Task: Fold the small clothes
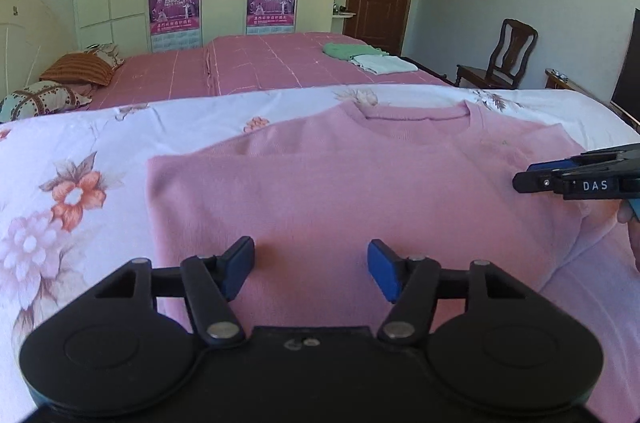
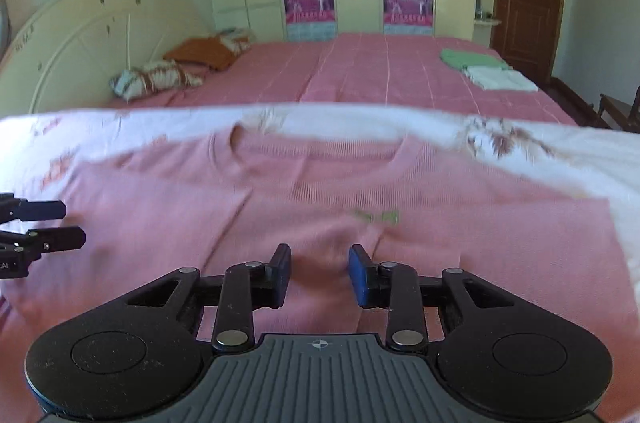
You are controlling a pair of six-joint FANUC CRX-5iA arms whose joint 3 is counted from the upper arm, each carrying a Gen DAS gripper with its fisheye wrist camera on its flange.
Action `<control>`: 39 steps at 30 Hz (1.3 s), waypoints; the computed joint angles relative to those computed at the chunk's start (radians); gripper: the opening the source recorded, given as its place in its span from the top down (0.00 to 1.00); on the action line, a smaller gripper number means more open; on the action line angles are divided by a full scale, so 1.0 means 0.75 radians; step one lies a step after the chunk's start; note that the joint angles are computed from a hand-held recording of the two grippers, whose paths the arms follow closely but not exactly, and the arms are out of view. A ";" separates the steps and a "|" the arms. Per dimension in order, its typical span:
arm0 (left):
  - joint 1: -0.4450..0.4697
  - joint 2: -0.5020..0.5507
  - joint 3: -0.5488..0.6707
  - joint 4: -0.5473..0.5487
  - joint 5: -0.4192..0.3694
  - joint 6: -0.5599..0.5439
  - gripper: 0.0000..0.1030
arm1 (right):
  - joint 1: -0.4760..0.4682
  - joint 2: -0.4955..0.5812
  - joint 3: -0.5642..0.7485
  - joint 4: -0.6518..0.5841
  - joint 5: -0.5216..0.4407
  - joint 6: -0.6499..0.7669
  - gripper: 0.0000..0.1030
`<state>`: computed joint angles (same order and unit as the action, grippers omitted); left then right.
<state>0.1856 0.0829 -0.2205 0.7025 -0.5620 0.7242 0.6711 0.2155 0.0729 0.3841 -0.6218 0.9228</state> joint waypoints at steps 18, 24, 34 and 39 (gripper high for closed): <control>0.096 -0.315 -0.267 -0.069 -0.068 -0.029 0.33 | 0.074 -0.224 -0.312 0.216 -0.099 -0.312 0.69; 0.170 -0.497 -0.395 -0.026 -0.141 0.003 0.33 | 0.110 -0.393 -0.416 0.255 -0.117 -0.511 0.69; 0.384 -0.904 -0.497 -0.318 -0.513 0.240 0.39 | 0.210 -0.846 -0.669 0.138 -0.368 -0.723 0.69; 0.535 -1.046 -0.545 -0.227 -0.754 0.353 0.40 | 0.230 -1.068 -0.739 0.031 -0.478 -0.761 0.69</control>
